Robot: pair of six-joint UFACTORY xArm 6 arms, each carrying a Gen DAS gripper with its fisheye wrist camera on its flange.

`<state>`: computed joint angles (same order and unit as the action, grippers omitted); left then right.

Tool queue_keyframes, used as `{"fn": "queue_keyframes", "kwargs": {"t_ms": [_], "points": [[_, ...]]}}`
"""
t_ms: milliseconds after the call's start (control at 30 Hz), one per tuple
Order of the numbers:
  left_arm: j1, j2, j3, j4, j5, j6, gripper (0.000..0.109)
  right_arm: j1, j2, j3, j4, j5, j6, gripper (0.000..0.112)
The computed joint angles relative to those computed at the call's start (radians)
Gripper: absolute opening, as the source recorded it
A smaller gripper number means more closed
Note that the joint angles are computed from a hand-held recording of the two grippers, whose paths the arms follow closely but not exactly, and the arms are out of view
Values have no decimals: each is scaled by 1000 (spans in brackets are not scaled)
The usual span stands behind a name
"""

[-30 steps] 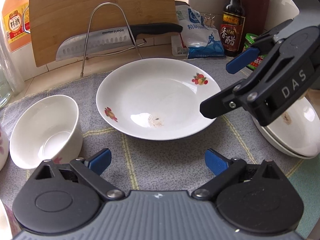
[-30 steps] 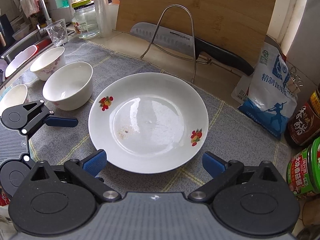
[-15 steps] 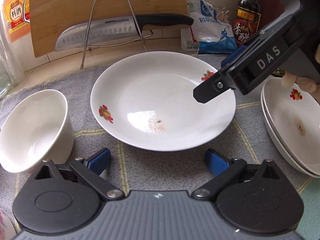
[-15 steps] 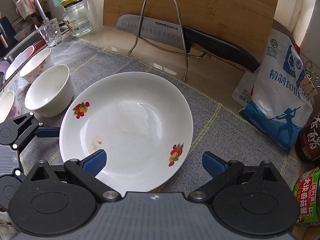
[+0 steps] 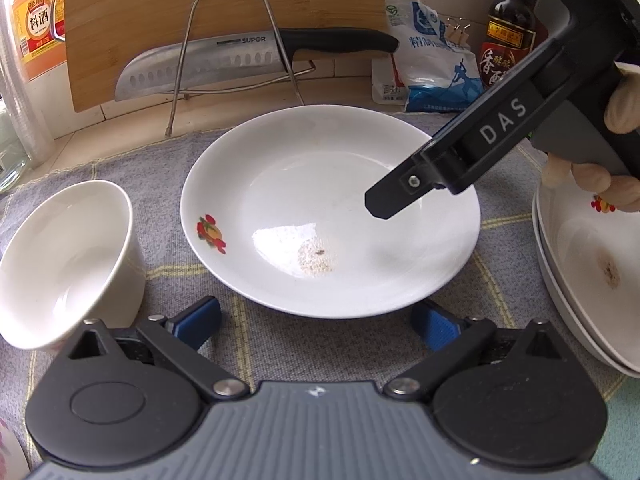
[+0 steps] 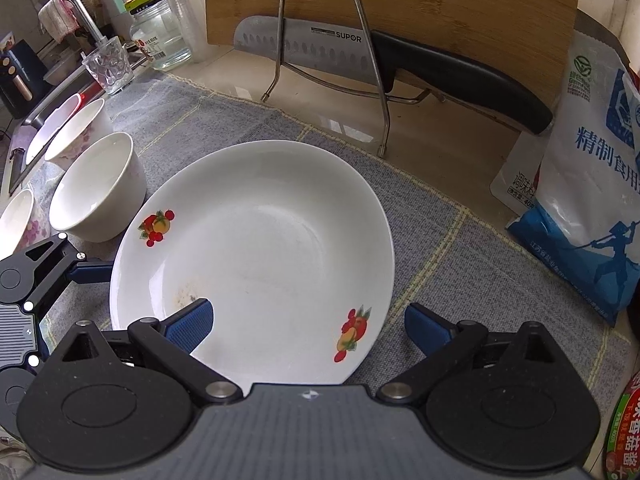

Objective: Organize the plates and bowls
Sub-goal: 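Grasp the fruit-decal plate rim with the right gripper and lift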

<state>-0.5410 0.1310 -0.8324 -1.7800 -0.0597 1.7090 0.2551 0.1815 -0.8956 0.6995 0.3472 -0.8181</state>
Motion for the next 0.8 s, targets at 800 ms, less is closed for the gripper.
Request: {"fn": "queue_keyframes", "kwargs": {"t_ms": [800], "points": [[33, 16, -55, -298, 23, 328, 102, -50, 123, -186, 144, 183, -164, 103]]}}
